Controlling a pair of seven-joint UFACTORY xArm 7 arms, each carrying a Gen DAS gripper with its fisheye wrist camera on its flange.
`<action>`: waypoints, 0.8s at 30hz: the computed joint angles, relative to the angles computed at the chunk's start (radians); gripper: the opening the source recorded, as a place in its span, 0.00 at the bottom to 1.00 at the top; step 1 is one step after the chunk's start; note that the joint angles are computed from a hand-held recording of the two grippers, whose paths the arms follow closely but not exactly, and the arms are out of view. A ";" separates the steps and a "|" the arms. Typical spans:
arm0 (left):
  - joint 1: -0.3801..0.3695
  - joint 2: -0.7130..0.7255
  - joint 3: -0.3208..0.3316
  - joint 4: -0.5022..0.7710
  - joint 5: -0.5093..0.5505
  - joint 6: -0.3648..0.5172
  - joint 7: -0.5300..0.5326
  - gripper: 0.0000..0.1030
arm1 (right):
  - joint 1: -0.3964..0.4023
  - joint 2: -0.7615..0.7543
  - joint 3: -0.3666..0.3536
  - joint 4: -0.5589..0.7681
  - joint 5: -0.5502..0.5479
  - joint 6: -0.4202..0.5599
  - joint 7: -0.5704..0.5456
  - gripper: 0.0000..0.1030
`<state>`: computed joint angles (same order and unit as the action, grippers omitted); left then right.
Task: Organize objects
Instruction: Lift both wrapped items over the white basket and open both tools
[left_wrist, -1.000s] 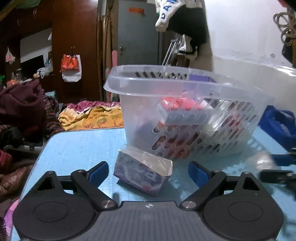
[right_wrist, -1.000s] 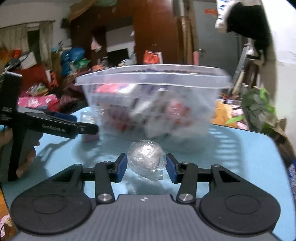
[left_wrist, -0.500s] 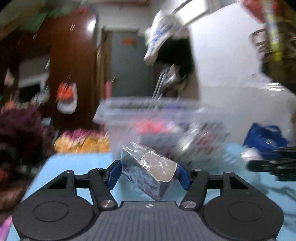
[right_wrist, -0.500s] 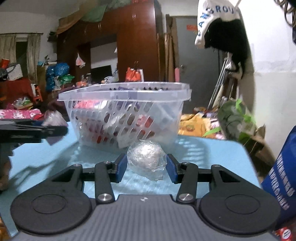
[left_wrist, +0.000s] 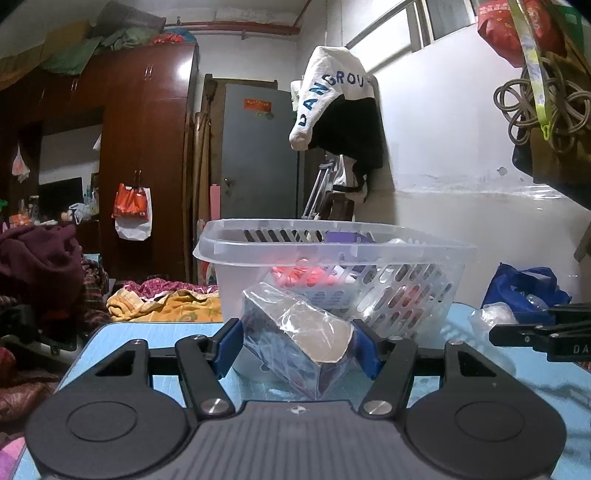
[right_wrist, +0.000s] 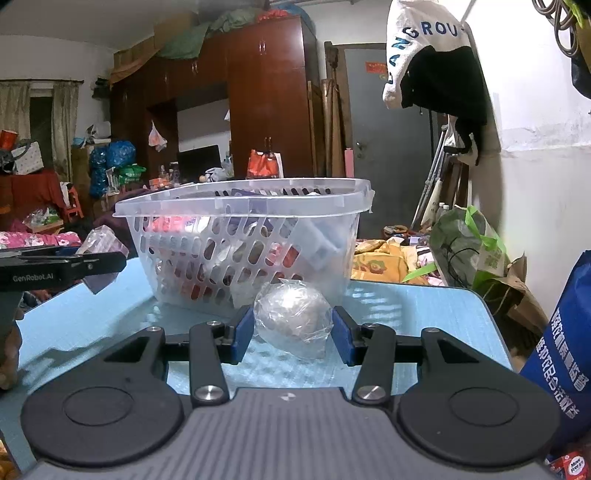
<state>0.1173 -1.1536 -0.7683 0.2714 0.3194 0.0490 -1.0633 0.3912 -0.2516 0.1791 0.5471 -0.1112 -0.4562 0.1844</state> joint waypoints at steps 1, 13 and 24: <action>-0.002 -0.004 0.000 -0.003 0.001 -0.001 0.000 0.65 | 0.001 0.001 -0.001 0.000 -0.001 -0.002 0.001 0.48; -0.004 -0.020 0.008 -0.019 -0.007 -0.023 -0.007 0.65 | -0.011 0.004 0.016 -0.008 0.015 -0.033 -0.020 0.48; -0.002 -0.038 0.001 -0.028 -0.013 -0.037 -0.008 0.65 | -0.023 0.001 0.041 -0.032 0.070 -0.103 -0.052 0.48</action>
